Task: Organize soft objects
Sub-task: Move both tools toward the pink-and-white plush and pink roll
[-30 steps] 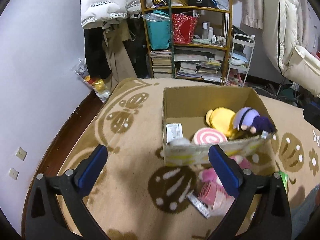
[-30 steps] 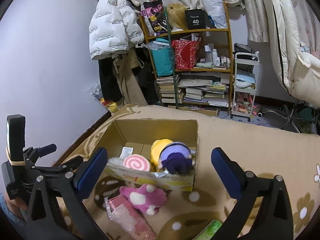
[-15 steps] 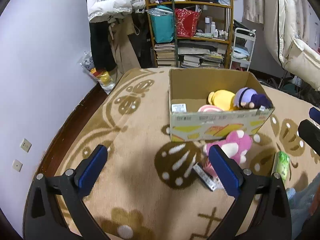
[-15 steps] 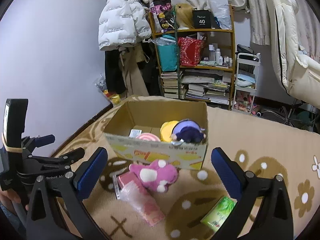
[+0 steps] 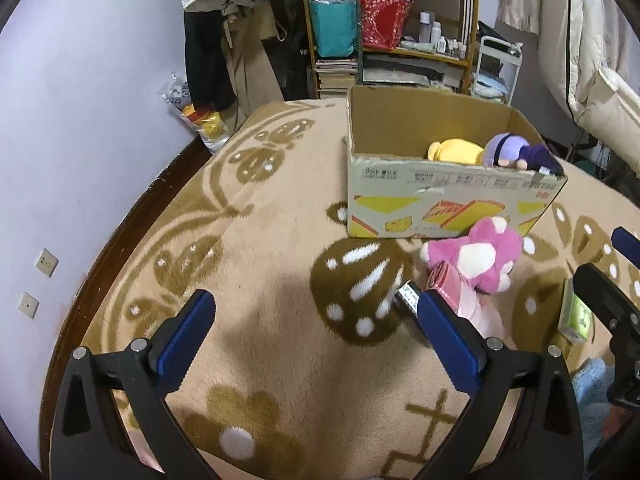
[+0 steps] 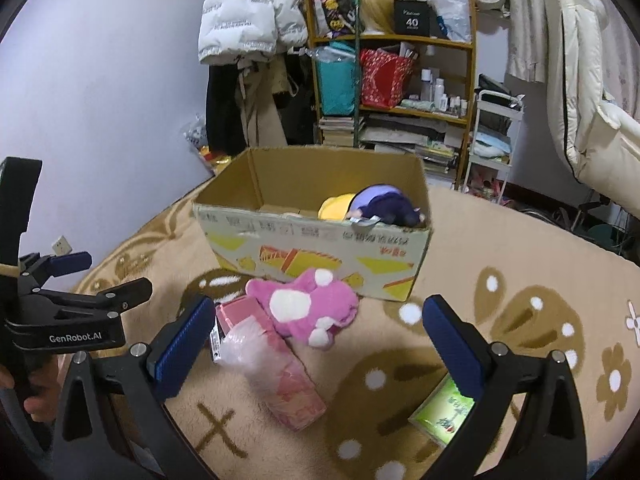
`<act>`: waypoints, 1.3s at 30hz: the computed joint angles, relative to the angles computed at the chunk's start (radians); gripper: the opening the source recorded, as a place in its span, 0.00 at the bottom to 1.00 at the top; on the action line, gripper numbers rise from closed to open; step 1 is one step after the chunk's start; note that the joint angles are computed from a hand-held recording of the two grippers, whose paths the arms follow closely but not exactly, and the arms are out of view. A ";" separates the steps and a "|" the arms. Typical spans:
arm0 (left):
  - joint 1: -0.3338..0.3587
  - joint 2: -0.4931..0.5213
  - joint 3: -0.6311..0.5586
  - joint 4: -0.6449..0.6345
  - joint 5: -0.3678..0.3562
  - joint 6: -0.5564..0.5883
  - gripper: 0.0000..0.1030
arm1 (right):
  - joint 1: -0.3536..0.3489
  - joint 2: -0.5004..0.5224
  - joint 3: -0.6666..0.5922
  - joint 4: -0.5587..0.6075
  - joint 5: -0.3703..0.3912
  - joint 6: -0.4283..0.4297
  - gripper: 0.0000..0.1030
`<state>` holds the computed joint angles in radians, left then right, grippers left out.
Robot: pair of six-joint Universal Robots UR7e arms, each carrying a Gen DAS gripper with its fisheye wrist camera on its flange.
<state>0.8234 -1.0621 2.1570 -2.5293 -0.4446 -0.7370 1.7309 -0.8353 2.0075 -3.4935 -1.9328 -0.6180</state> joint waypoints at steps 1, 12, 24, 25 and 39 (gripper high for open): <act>0.003 0.005 -0.002 -0.001 -0.003 0.005 0.97 | -0.002 0.003 -0.002 0.009 0.002 0.002 1.00; 0.062 0.041 -0.030 -0.064 -0.078 0.052 0.97 | -0.022 0.044 -0.043 0.123 -0.003 0.012 1.00; 0.121 0.078 -0.078 -0.067 -0.147 0.069 0.97 | -0.042 0.083 -0.091 0.250 -0.035 0.031 1.00; 0.122 0.082 -0.081 -0.065 -0.148 0.072 0.97 | -0.044 0.085 -0.094 0.259 -0.037 0.033 1.00; 0.137 0.118 -0.118 -0.039 -0.189 0.114 0.97 | -0.062 0.104 -0.121 0.341 -0.057 0.063 1.00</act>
<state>0.9604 -0.9443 2.0391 -2.5688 -0.6340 -0.6230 1.6693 -0.7314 1.8867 -3.1524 -1.9902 -0.5551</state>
